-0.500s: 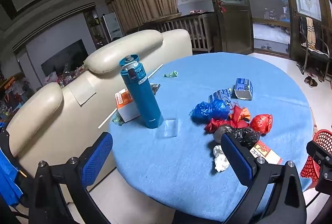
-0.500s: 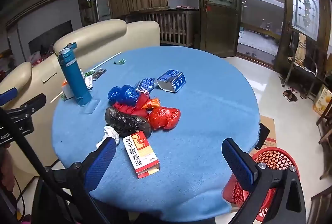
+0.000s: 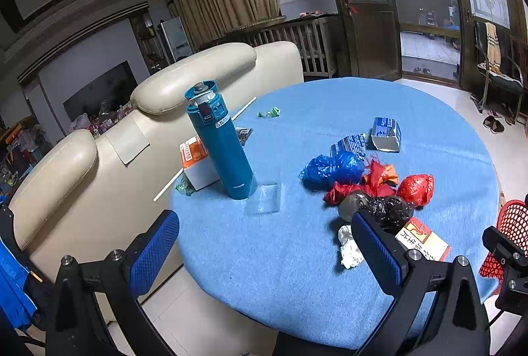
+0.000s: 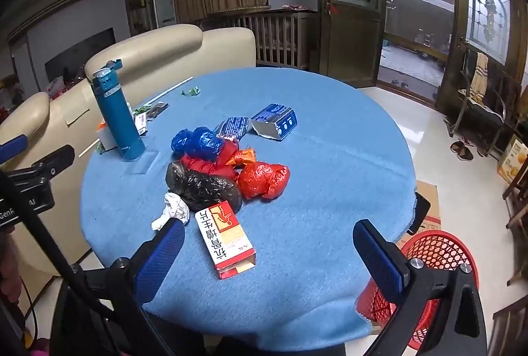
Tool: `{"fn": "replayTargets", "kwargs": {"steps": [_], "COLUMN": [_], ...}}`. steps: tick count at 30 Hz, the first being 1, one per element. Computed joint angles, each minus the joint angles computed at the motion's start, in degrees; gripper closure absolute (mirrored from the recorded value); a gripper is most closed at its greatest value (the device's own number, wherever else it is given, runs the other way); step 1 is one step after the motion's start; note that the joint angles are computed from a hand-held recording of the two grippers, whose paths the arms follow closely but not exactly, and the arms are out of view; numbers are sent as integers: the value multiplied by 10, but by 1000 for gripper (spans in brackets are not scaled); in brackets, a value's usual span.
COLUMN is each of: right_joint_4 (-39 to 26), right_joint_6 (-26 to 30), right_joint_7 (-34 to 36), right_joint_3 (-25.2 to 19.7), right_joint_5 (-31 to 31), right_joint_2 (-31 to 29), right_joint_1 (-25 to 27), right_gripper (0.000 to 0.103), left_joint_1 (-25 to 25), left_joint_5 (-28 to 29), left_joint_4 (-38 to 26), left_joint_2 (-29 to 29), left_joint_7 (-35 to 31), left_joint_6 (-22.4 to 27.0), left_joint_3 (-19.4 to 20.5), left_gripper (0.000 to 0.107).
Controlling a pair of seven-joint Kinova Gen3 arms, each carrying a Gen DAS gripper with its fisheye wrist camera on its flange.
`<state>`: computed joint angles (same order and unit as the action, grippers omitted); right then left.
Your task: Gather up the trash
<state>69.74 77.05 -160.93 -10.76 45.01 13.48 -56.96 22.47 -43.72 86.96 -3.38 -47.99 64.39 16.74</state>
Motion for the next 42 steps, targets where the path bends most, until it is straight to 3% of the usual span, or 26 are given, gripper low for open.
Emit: {"fn": "replayTargets", "kwargs": {"steps": [17, 42], "right_joint_4": [1, -13], "right_joint_6": [-4, -5], "right_joint_7": [-2, 13], "right_joint_3": [1, 9], "right_joint_5": [-2, -7], "right_joint_2": [4, 17], "right_joint_1": [-1, -10], "right_gripper": [0, 0], "left_joint_1": [-5, -12], "left_joint_5": [-2, 42], "left_joint_4": [19, 7], "left_joint_2": [-3, 0], "left_joint_7": [9, -33], "left_joint_6": [-21, -9], "left_joint_3": [0, -12], "left_gripper": [4, 4]}}
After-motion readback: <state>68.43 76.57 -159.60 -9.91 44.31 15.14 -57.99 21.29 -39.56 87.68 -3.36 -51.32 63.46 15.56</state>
